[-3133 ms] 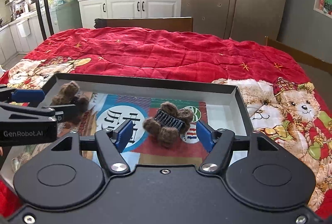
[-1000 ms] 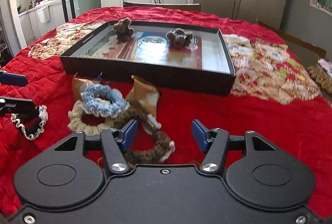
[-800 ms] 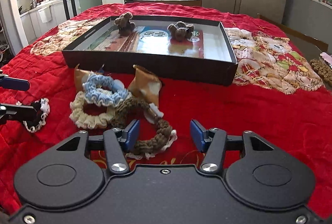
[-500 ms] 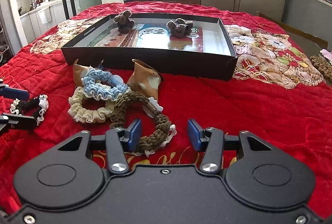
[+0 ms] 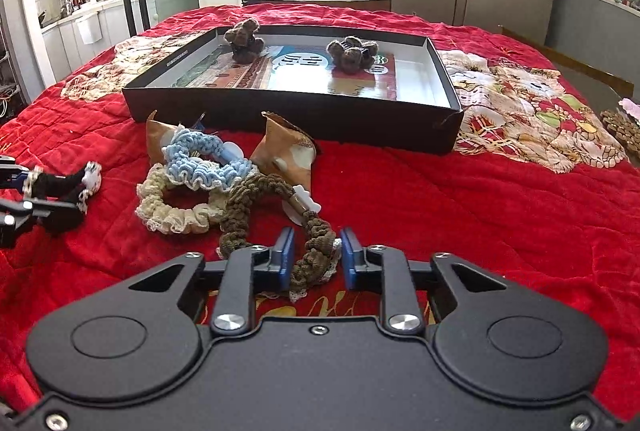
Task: Organize objects
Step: 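Grasp the black-and-white scrunchie with the left tool while the right grasps the brown braided scrunchie, then carry both held scrunchies over the black box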
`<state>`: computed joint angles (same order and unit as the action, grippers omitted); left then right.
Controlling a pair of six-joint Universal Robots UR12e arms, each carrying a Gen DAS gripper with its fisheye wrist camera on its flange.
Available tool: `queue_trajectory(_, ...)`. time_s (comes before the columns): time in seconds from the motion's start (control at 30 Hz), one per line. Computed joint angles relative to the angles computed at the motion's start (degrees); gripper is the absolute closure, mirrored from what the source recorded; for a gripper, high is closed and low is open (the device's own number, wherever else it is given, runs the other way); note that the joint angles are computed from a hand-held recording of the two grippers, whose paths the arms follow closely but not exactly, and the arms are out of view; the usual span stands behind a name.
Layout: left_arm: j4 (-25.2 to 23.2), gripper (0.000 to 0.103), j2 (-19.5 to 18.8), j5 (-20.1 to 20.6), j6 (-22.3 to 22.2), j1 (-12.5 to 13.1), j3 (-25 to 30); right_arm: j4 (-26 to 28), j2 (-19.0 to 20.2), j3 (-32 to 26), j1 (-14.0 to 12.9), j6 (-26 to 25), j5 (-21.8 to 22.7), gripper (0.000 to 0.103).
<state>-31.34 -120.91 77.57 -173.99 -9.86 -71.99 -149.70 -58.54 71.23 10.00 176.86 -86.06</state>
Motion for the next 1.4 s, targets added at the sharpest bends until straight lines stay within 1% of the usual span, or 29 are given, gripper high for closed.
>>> queue_trajectory(0.1, -0.2, 0.077, -0.1, -0.1, -1.7, 0.3, 0.3, 0.0, 0.0, 0.1, 0.0, 0.4, 0.3, 0.088)
queue_trajectory(0.2, -0.3, 0.081, -0.2, -0.5, -2.7, 0.5, 0.4, -0.1, 0.0, 0.1, -0.2, 0.9, 0.8, 0.091)
queue_trajectory(0.33, 0.0, 0.087, -0.2, -0.5, -2.6, 0.5, 0.3, -0.7, -0.1, 0.4, -0.2, 1.1, 1.1, 0.093)
queue_trajectory(0.57, 0.4, 0.089, -0.1, -1.7, -2.8, 0.6, 0.2, -2.6, -0.7, 1.1, -0.2, 0.5, 0.5, 0.094)
queue_trajectory(0.9, 2.6, 0.089, 0.2, -3.6, -1.2, 0.4, 0.6, -5.2, -1.3, 1.3, -0.4, 0.1, 1.0, 0.094)
queue_trajectory(1.07, 4.0, 0.089, -0.3, -3.3, 0.5, 0.0, 1.8, -5.8, -1.3, 0.7, -0.3, -0.6, 1.2, 0.094)
queue_trajectory(1.4, 3.9, 0.089, -2.5, -4.1, 2.5, -0.6, 5.8, -7.9, -0.6, -1.3, -0.3, -1.4, 0.4, 0.094)
